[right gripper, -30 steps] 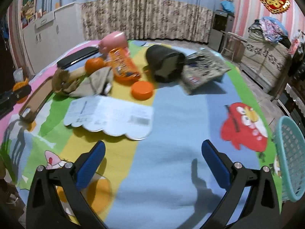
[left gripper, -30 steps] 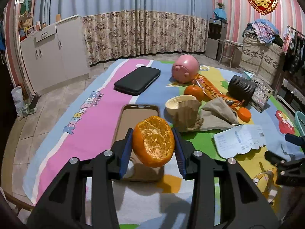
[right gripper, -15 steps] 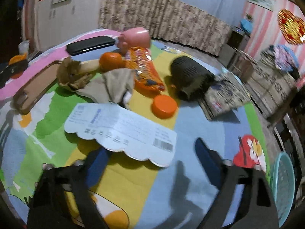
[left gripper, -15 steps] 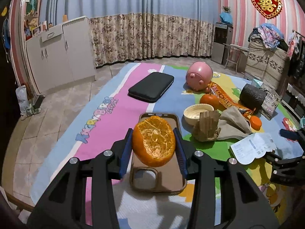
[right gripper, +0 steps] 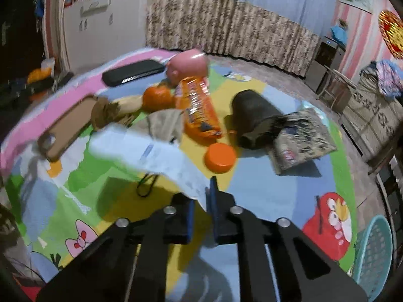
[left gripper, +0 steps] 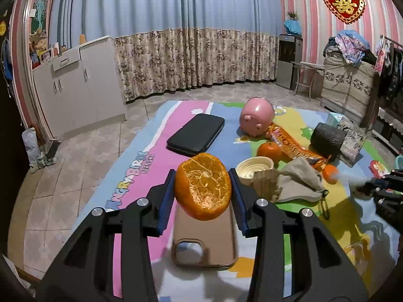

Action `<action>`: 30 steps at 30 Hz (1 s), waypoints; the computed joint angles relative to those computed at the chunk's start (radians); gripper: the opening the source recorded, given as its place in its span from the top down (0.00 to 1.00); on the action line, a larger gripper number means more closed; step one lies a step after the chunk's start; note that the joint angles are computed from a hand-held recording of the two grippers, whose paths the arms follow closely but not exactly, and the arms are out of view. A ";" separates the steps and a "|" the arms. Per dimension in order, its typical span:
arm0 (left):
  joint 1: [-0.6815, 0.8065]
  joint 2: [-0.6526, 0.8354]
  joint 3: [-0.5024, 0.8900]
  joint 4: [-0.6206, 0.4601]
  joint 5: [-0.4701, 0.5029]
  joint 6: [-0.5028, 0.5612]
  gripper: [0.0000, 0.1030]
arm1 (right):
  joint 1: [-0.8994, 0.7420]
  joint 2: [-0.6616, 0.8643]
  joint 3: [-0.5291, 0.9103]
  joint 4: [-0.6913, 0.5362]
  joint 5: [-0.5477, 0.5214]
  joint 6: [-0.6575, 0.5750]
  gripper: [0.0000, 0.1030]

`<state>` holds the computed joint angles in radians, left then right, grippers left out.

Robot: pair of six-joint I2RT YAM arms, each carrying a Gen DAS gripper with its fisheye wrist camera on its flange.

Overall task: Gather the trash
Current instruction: 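Hold the orange in the left gripper while the right grasps the paper receipt, then carry orange and receipt over the basket and open both grippers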

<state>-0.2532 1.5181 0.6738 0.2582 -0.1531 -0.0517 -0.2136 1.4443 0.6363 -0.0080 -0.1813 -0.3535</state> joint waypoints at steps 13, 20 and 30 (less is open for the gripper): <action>-0.168 0.026 0.070 -0.056 -0.045 -0.084 0.62 | -0.445 -0.014 0.069 -0.140 -0.359 -0.088 0.99; -0.251 0.060 0.132 -0.095 -0.091 -0.109 0.62 | -0.547 0.009 0.097 -0.135 -0.423 -0.095 0.99; -0.409 0.130 0.256 -0.122 -0.154 -0.126 0.62 | -0.793 0.068 0.198 -0.164 -0.543 -0.096 0.99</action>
